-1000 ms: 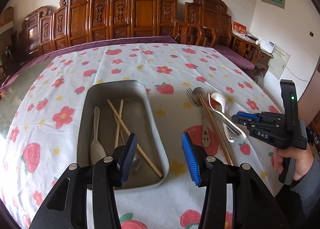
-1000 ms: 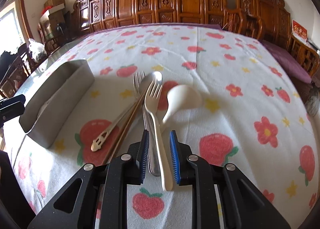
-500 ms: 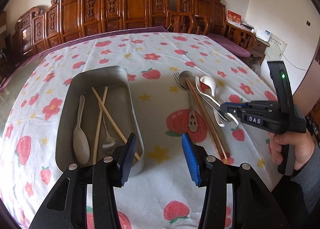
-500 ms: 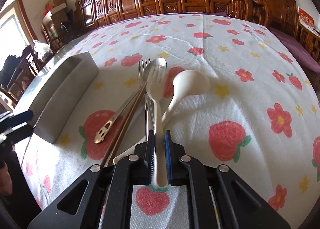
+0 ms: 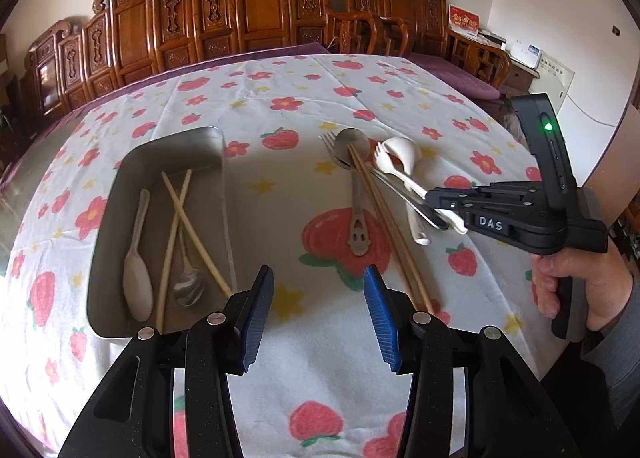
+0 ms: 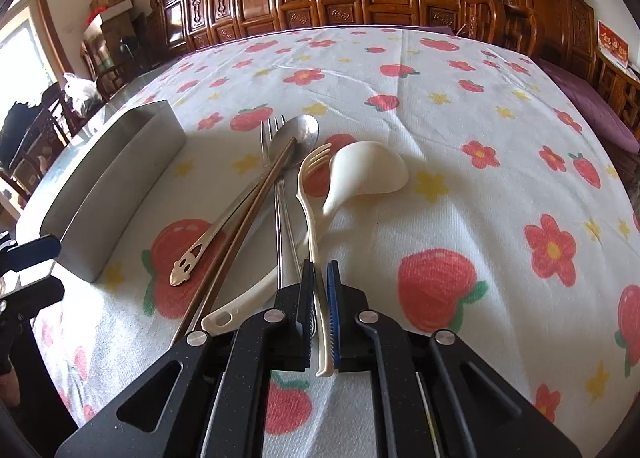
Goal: Organize utensils
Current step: 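Grasp a white plastic spoon with the right tool while the left tool reaches the pile, then grasp a wooden chopstick with the left tool while the right tool holds the white utensil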
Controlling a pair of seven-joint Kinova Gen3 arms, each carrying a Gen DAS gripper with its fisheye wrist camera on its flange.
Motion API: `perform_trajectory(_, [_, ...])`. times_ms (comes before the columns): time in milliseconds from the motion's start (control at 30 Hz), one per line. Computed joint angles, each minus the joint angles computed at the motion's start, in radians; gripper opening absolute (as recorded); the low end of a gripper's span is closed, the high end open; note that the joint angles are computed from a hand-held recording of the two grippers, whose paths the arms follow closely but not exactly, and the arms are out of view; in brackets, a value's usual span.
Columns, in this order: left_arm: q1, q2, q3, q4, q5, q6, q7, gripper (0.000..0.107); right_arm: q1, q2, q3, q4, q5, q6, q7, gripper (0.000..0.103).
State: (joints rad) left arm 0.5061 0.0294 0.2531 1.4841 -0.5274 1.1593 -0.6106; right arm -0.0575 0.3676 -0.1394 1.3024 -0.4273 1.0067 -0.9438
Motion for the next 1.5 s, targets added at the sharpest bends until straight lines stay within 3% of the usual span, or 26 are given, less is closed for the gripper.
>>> perform_trajectory(367, [0.028, 0.107, -0.04, -0.087, 0.07, -0.012, -0.067, 0.044, 0.088, -0.011, -0.017, -0.002, -0.158, 0.005, 0.086, 0.004])
perform_trajectory(667, [0.065, 0.202, -0.087, -0.166, 0.085, 0.022, -0.12, 0.042, 0.084, -0.013, -0.006, -0.002, -0.159, -0.018, 0.073, 0.004])
perform_trajectory(800, [0.084, 0.238, -0.109, -0.204, 0.075, 0.06, -0.146, 0.031, 0.084, -0.017, -0.009, 0.006, -0.164, -0.028, 0.079, 0.004])
perform_trajectory(967, [0.086, 0.25, -0.123, -0.217, 0.091, 0.067, -0.171, 0.023, 0.078, -0.019, -0.008, 0.008, -0.157, -0.034, 0.076, 0.004])
perform_trajectory(1133, [0.079, 0.242, -0.126, -0.206, 0.119, 0.053, -0.177, 0.008, 0.076, -0.02, -0.008, 0.008, -0.156, -0.034, 0.071, 0.005])
perform_trajectory(1500, [0.063, 0.185, -0.117, -0.16, 0.127, 0.017, -0.157, 0.004, 0.064, -0.032, -0.011, 0.014, -0.148, -0.033, 0.08, 0.004])
